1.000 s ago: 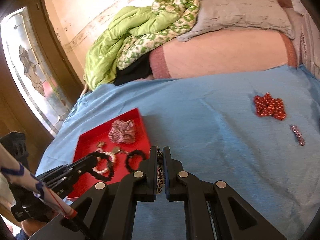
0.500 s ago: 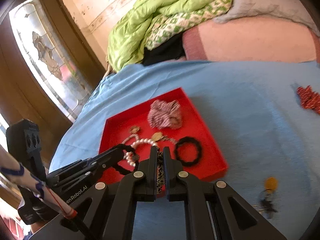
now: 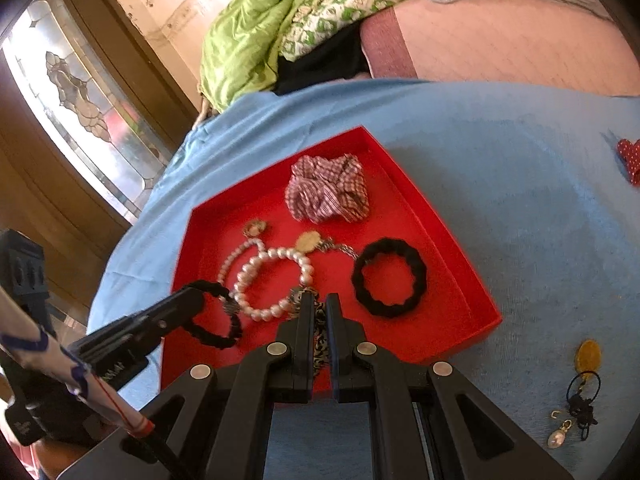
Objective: Organize jewelry
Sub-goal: 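Carry the leopard-print bracelet into the tray with the right tool while the left tool drops the black bracelet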
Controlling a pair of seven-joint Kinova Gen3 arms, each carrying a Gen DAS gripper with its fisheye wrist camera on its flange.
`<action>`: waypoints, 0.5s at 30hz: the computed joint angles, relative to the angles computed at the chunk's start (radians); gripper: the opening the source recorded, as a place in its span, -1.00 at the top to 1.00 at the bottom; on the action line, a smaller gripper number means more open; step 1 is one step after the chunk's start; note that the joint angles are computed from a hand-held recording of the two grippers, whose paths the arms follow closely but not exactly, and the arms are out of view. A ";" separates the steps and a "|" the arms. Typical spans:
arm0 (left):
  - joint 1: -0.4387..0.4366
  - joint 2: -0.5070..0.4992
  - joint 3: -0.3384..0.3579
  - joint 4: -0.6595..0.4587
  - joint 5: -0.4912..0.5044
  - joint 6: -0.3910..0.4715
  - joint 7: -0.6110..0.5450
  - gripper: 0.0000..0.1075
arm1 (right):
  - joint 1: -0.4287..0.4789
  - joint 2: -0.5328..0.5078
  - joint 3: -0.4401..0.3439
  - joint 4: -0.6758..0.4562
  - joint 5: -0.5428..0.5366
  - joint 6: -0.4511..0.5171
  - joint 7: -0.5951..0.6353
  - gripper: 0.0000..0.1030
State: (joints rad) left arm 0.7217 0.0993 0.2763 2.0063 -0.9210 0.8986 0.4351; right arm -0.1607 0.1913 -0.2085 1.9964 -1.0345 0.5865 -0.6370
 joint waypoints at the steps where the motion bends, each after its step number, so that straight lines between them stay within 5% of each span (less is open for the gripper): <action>1: -0.002 0.001 0.000 0.000 0.007 -0.002 -0.004 0.84 | -0.005 -0.002 0.001 0.002 0.009 -0.008 -0.006 0.88; 15: -0.001 0.026 -0.018 -0.021 0.055 0.014 -0.048 0.84 | -0.042 -0.022 -0.043 0.046 0.119 -0.172 -0.018 0.86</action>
